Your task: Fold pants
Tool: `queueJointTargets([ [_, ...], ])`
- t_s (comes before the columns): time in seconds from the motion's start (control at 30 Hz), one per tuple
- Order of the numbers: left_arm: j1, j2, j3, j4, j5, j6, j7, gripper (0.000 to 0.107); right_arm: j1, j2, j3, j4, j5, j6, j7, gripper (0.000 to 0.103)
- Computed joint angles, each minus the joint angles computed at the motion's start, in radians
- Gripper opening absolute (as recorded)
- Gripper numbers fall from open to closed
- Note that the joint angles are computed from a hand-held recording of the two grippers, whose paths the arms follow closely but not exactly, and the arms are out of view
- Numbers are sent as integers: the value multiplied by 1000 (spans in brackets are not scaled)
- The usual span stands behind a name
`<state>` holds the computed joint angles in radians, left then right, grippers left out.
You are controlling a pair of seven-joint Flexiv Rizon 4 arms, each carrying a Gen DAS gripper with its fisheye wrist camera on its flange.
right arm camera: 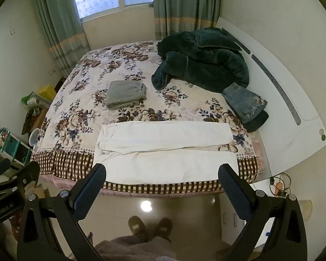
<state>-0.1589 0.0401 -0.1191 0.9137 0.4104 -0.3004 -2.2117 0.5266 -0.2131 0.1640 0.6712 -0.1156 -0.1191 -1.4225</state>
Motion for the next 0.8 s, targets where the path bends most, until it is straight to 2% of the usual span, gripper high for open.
queueJointTargets([
  [0.8,-44,-64,7,-101,34,-34,-6,103,6,-3,-2,-30,2,-31,-7,103],
])
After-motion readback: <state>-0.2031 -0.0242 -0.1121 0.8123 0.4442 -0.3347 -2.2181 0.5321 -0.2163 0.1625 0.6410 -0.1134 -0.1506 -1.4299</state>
